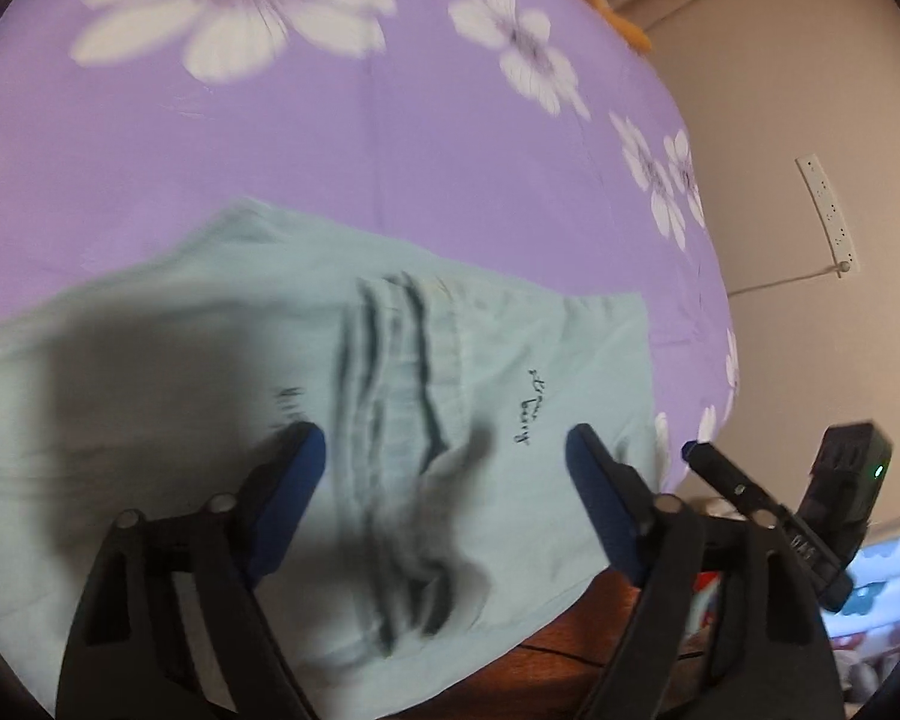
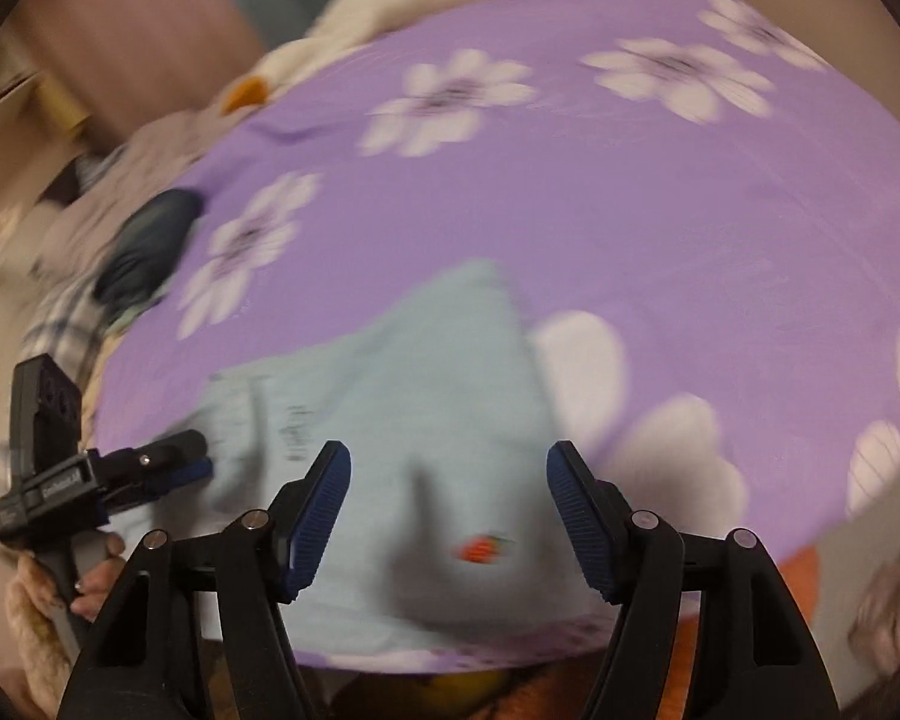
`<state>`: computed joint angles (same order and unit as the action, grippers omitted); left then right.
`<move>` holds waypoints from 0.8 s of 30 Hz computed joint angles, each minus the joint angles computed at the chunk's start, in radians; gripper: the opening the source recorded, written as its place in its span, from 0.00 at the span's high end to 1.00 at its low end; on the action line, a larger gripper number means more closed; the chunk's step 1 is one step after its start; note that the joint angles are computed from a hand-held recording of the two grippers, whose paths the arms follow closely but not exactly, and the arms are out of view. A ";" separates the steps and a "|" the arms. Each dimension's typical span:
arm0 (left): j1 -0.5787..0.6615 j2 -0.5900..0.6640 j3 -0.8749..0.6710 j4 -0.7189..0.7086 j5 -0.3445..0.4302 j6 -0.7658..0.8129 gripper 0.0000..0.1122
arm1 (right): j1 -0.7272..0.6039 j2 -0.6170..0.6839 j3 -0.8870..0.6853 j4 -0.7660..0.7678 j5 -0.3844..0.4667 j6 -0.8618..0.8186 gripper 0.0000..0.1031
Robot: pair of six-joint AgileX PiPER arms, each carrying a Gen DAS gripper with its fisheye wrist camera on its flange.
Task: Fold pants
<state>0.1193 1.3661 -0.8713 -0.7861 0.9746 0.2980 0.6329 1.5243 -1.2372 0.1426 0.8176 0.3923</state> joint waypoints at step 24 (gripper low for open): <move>-0.149 -0.112 0.070 0.290 -0.149 -0.228 0.84 | 0.049 0.272 -0.292 -0.191 0.045 0.049 0.65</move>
